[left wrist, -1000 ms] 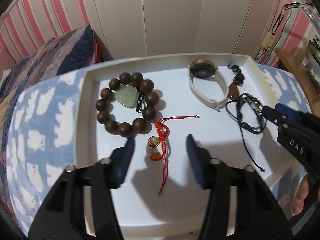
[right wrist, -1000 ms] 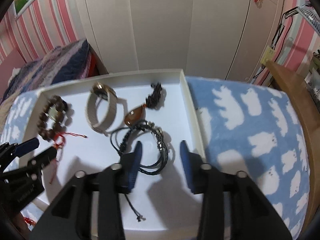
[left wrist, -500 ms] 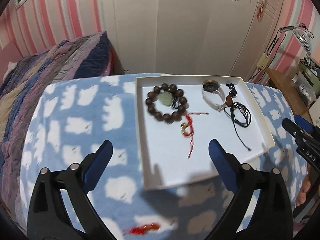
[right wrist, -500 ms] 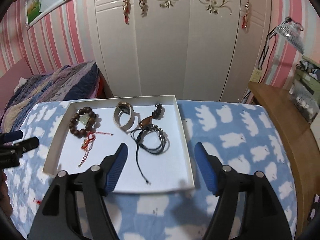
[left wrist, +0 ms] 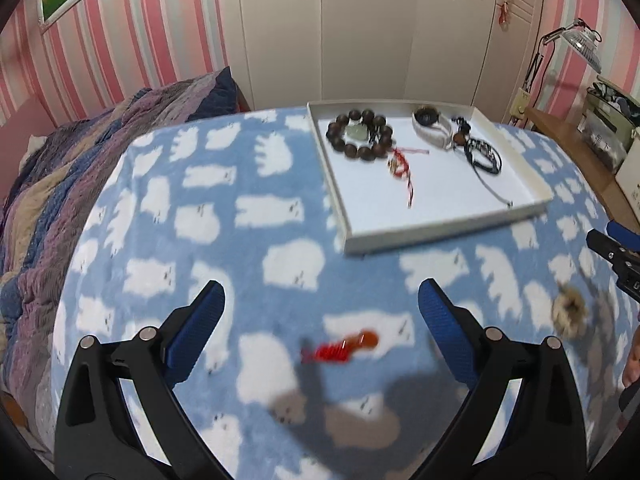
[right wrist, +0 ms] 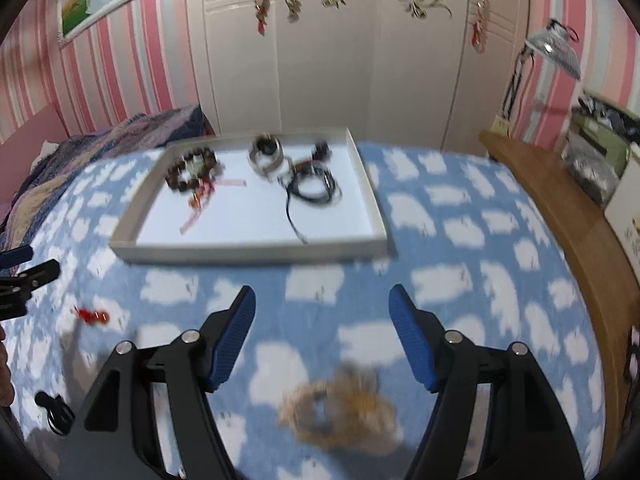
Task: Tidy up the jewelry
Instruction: 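Move the left tool to the orange gourd pendant while the right tool approaches the cream scrunchie, then close the left tool on the gourd pendant's red knot while the right tool grasps the scrunchie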
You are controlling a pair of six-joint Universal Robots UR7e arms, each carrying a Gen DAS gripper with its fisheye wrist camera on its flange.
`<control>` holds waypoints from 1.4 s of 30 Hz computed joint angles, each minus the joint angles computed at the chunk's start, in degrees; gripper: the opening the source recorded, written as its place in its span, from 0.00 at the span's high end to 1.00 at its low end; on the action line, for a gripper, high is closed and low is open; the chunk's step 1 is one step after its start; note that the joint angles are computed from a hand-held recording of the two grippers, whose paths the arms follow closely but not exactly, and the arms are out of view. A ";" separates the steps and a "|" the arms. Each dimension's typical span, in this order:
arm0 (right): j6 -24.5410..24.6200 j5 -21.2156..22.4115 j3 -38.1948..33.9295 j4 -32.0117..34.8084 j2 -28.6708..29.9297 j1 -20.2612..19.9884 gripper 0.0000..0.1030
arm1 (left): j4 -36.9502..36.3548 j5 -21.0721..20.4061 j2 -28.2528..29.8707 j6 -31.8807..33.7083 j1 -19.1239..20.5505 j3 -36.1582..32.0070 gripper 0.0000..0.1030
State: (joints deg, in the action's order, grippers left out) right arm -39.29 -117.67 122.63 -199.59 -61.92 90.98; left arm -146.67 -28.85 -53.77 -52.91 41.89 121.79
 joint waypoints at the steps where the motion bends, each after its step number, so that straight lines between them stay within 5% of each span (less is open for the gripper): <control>1: 0.43 -0.07 0.66 -0.09 -0.13 -0.37 0.32 | 0.27 -0.29 -0.36 -0.95 -0.19 0.89 0.06; 10: 0.25 -2.43 6.21 -2.41 -0.34 -1.17 0.33 | -0.40 -3.22 -1.56 -3.83 -0.17 4.91 0.07; 22: 0.58 -7.87 6.12 3.04 0.55 -0.97 0.34 | 0.78 -8.11 0.48 -1.17 1.76 2.73 0.14; 26: 1.96 -9.39 4.76 7.49 1.01 -1.11 0.48 | 3.50 -9.97 0.60 -0.97 2.64 1.47 0.18; 33: 3.62 -11.93 2.34 14.60 1.15 -0.13 0.52 | 6.14 -12.60 0.65 0.25 4.84 -0.80 0.22; 42: 4.93 -12.00 0.62 17.55 2.89 -0.74 0.72 | 3.84 -15.68 2.08 2.16 7.37 -3.03 0.45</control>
State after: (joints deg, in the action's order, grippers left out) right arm -34.36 -129.67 123.25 -182.04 -59.03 90.23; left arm -142.83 -44.52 -51.70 -50.75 49.25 118.76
